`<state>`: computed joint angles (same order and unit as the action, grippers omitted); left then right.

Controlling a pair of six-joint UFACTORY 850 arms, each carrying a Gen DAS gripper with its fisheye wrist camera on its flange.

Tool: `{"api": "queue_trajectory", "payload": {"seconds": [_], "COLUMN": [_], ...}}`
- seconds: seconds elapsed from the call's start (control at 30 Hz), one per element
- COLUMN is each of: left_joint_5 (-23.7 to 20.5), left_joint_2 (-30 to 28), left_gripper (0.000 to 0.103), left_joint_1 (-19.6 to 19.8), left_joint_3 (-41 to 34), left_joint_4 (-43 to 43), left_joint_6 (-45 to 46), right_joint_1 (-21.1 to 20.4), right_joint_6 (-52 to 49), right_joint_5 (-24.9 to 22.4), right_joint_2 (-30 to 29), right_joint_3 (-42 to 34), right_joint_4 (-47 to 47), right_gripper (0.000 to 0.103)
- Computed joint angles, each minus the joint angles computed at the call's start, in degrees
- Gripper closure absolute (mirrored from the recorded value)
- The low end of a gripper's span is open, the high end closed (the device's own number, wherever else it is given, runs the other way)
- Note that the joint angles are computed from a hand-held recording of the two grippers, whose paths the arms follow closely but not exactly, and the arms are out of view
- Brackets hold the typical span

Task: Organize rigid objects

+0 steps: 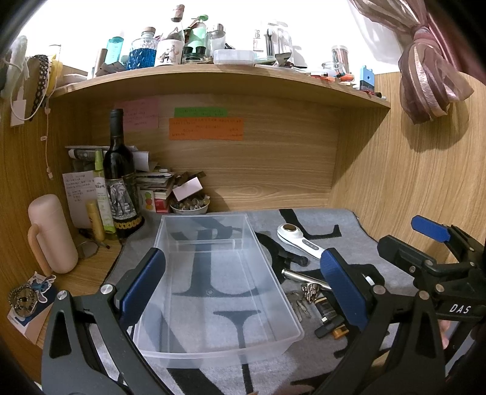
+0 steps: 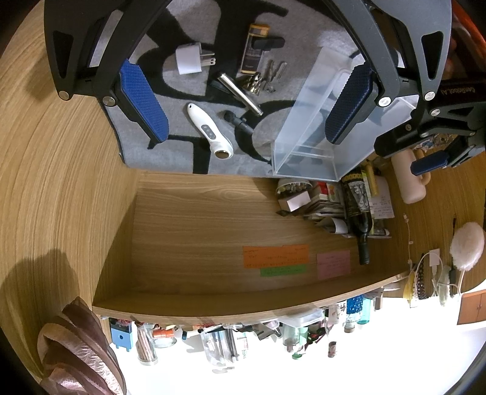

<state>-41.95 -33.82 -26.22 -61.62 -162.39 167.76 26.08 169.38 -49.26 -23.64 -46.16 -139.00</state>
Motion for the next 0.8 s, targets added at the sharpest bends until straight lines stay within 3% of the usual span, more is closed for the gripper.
{"api": "queue_trajectory", "payload": {"seconds": [0.37,0.5,0.8], "left_joint_5": [0.2,1.5,4.8], "left_joint_2": [-0.8,-1.3,-3.1], "left_gripper": [0.0,0.018,0.023], "left_joint_1": [0.4,0.8,2.5], "left_joint_3": [-1.1,-2.1,-5.1], "left_joint_4": [1.8,2.7,5.0], "left_joint_6": [-1.9,-2.3,-4.3], "right_joint_1": [-0.8,-1.5,-3.5], "right_joint_6": [2.1,4.0,4.7], "right_joint_5": [0.4,1.1,6.7], "right_joint_2": [-0.9,-1.2,-2.4], "right_joint_3": [-0.7,-1.1,-3.9], "right_joint_4": [-2.6,-5.1,-9.6], "right_gripper": [0.0,0.0,0.018]}}
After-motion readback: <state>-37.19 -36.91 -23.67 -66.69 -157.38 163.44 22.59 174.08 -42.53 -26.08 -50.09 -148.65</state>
